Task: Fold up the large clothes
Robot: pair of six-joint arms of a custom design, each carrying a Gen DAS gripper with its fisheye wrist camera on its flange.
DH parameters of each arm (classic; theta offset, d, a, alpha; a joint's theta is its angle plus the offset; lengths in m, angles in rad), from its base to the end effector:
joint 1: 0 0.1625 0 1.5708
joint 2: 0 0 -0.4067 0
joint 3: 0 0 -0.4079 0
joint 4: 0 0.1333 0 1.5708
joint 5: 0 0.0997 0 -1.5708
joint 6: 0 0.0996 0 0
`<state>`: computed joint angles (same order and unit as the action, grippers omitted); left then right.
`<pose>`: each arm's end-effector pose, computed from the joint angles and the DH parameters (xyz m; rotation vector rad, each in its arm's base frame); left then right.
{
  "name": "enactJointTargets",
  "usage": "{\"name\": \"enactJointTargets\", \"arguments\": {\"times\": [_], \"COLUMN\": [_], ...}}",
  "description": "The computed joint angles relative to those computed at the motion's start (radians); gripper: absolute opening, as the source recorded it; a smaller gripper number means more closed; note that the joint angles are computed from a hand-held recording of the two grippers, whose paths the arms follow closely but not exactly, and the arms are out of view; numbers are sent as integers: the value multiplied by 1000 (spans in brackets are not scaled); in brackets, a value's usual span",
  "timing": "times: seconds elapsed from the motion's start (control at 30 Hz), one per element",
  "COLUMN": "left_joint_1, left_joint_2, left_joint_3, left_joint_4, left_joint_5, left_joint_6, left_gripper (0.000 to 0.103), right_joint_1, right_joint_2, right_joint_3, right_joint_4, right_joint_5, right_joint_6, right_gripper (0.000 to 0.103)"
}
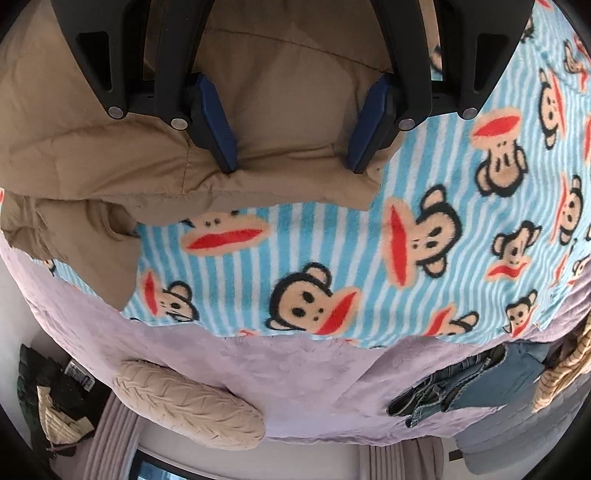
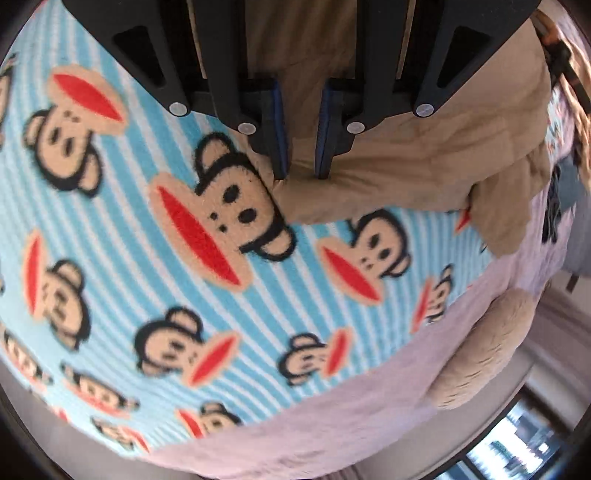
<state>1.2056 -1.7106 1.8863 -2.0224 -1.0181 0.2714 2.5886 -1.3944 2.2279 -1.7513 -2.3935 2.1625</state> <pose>0.0077 -0.4997 0.4395 0.7099 2.4786 -0.3915 0.3581 -0.1502 0.1465 -0.9685 -2.1359 1.0271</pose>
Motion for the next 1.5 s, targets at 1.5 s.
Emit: {"name": "enactJointTargets", "arguments": {"times": [1.5], "left_joint_1": [-30], "left_joint_2": [-318], "left_joint_3": [-102], "left_joint_4": [609], "left_joint_5": [78], "left_joint_6": [-223], "left_gripper": [91], "right_joint_1": [353], "right_joint_2": [372], "right_joint_3": [-386], "right_joint_4": [153], "right_joint_5": [218], "right_joint_6": [350], "right_gripper": [41]}}
